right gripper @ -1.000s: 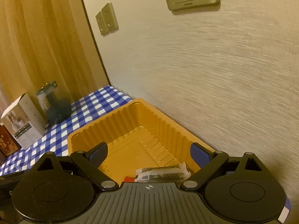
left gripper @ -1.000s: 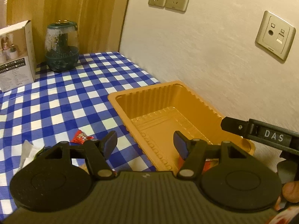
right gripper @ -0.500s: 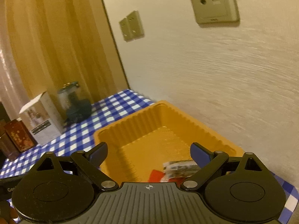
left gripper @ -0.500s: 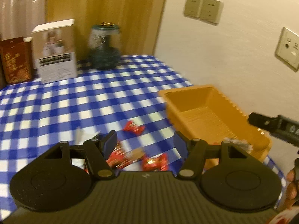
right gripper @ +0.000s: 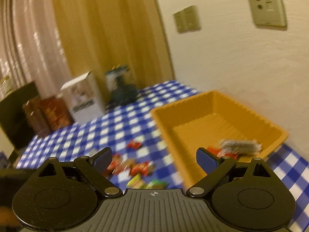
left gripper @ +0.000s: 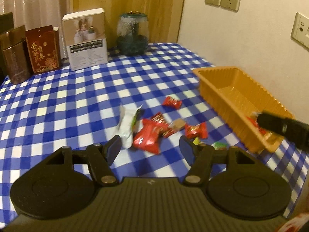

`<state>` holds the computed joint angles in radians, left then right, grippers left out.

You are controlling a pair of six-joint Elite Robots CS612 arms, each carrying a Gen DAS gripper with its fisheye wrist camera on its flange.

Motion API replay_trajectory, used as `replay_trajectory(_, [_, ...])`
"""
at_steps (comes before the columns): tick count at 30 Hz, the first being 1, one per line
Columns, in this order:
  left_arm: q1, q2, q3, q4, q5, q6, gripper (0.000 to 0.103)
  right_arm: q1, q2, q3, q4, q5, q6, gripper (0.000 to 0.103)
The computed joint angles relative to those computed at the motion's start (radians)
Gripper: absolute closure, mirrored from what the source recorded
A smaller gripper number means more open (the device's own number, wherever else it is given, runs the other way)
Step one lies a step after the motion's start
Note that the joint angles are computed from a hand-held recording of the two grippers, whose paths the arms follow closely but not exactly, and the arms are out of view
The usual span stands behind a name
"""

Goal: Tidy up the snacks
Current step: 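Move both tools back over the remaining snacks, then grasp a green-wrapped candy with the right tool while the left tool grasps a yellow candy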

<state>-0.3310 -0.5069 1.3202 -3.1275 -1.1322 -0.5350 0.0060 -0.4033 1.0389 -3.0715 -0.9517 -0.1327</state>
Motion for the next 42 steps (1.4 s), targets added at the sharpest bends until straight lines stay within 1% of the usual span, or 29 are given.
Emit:
replay_trajectory(4, [0.011, -0.008, 0.028, -0.011, -0.01, -0.019, 0.04, 0.009, -0.019, 0.045, 0.06, 0.006, -0.083, 0.026])
replay_trajectory(6, [0.015, -0.008, 0.032, -0.013, -0.012, -0.02, 0.04, 0.014, -0.021, 0.053, 0.072, -0.005, -0.111, 0.03])
replay_trajectory(8, [0.018, -0.005, 0.03, -0.012, -0.015, -0.008, 0.04, 0.019, -0.017, 0.049, 0.079, -0.021, -0.113, 0.033])
replay_trajectory(10, [0.02, -0.001, 0.024, -0.003, -0.024, 0.004, 0.04, 0.026, -0.01, 0.037, 0.089, -0.048, -0.108, 0.04])
replay_trajectory(11, [0.021, 0.001, 0.02, -0.001, -0.026, 0.009, 0.04, 0.029, -0.007, 0.034, 0.091, -0.065, -0.108, 0.041])
replay_trajectory(15, [0.026, 0.008, 0.011, 0.003, -0.048, 0.017, 0.04, 0.049, 0.014, 0.015, 0.094, -0.161, -0.123, 0.052])
replay_trajectory(18, [0.028, 0.012, 0.005, 0.006, -0.057, 0.025, 0.04, 0.055, 0.025, 0.007, 0.091, -0.193, -0.14, 0.056])
replay_trajectory(21, [0.03, 0.015, 0.001, 0.004, -0.067, 0.028, 0.04, 0.061, 0.037, -0.005, 0.082, -0.216, -0.139, 0.058])
replay_trajectory(25, [0.032, 0.018, -0.001, -0.007, -0.079, 0.037, 0.04, 0.072, 0.055, -0.028, 0.087, -0.266, -0.142, 0.063])
replay_trajectory(28, [0.033, 0.019, -0.002, -0.004, -0.083, 0.04, 0.04, 0.077, 0.068, -0.045, 0.091, -0.295, -0.149, 0.064])
replay_trajectory(33, [0.037, 0.02, -0.001, -0.009, -0.089, 0.031, 0.04, 0.078, 0.081, -0.072, 0.111, -0.296, -0.143, 0.067])
replay_trajectory(36, [0.038, 0.019, 0.002, -0.011, -0.094, 0.032, 0.04, 0.08, 0.091, -0.09, 0.115, -0.293, -0.15, 0.081])
replay_trajectory(37, [0.038, 0.019, 0.003, -0.011, -0.094, 0.033, 0.04, 0.08, 0.093, -0.095, 0.119, -0.287, -0.152, 0.081])
replay_trajectory(39, [0.039, 0.019, 0.003, -0.011, -0.1, 0.034, 0.04, 0.079, 0.096, -0.101, 0.13, -0.266, -0.157, 0.081])
replay_trajectory(42, [0.041, 0.022, 0.003, -0.027, -0.121, 0.042, 0.04, 0.076, 0.093, -0.099, 0.154, -0.207, -0.18, 0.081])
